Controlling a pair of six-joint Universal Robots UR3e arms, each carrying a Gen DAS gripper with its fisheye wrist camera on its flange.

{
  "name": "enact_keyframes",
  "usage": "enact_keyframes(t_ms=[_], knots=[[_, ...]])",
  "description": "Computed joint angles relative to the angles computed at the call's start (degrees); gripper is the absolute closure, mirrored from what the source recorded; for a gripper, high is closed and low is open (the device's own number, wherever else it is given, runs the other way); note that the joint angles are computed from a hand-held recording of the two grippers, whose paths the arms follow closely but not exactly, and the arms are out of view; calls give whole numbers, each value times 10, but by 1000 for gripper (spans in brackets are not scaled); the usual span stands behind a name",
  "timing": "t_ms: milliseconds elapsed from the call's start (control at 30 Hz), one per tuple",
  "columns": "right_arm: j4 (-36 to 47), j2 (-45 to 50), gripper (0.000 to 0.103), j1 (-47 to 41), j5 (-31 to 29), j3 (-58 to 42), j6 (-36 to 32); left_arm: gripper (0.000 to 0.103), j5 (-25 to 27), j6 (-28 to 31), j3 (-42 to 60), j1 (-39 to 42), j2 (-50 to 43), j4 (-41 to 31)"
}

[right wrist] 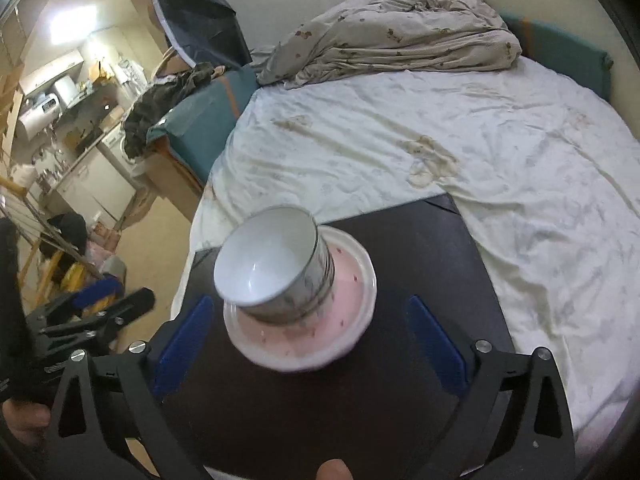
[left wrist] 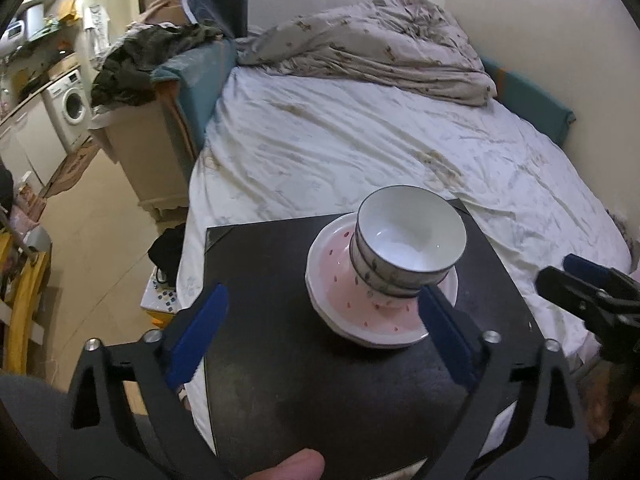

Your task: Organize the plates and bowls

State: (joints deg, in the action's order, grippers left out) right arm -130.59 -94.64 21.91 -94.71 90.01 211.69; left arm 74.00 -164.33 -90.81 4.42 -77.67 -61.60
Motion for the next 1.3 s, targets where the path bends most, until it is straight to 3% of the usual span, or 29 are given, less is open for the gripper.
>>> enact_keyframes(t_ms=[233,333,500,633,1300], knots=[[-2,-11,0,106,-131,-3,15,0,-22,11,-69,23,67,-7],[3,-11,0,130,-158,8,21,0,-12,18,-91,19,78,1],[-40,-19,0,128,-156,66,72,0,28,7,-116,-7,78,44],[-41,-3,0,119,-147,69,67,0,55,-12,-116,-24,60,53],[-40,10,0,107,-136,76,62,0,56,-27,-106,-31,45,48]])
